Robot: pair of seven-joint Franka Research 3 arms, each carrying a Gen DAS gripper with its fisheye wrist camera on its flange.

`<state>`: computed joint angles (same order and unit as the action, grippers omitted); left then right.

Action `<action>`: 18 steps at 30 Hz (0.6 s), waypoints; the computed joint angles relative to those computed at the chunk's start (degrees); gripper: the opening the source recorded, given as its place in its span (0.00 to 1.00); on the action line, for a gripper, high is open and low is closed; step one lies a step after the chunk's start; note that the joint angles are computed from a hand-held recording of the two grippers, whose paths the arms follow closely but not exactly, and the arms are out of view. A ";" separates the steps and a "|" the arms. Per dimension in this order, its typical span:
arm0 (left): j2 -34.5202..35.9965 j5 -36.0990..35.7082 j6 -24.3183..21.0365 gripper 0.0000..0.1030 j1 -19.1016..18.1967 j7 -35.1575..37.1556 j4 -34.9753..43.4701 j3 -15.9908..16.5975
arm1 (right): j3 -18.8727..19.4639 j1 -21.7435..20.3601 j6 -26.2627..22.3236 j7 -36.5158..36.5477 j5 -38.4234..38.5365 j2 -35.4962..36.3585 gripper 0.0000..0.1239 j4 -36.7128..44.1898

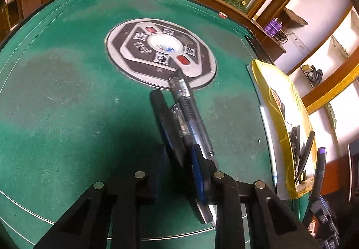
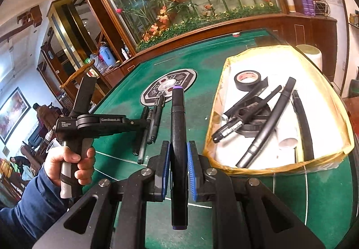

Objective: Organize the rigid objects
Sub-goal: 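Grasp a purple-capped black marker with the right tool while the left tool grasps a clear pen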

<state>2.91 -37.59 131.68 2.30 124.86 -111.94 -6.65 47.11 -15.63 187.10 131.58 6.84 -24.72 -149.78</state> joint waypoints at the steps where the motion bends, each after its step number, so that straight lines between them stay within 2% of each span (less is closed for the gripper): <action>1: -0.04 0.60 0.48 0.24 -0.03 -0.49 0.02 0.02 | -0.25 0.30 0.43 0.29 0.28 -0.07 0.12 -0.35; 5: 1.19 1.22 -0.45 0.23 0.46 -0.66 1.58 0.10 | -0.67 1.12 2.15 0.25 2.12 0.13 0.12 -1.25; 8: 1.10 3.16 2.20 0.23 -0.05 -1.09 1.11 -0.51 | -0.12 1.24 2.05 0.45 3.83 -0.91 0.12 -1.70; 12: 0.88 2.25 3.36 0.19 0.17 0.87 0.38 -0.60 | 0.85 1.35 0.52 1.38 4.61 -3.90 0.12 -2.36; 18: -3.63 2.26 6.10 0.16 -0.26 4.40 -5.43 0.36 | 0.80 2.07 -1.63 6.26 3.77 -8.39 0.12 -4.11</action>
<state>-0.72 -35.34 137.77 2.04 129.26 -117.37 -6.29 47.91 -13.56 185.46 137.84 10.61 -33.11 -153.89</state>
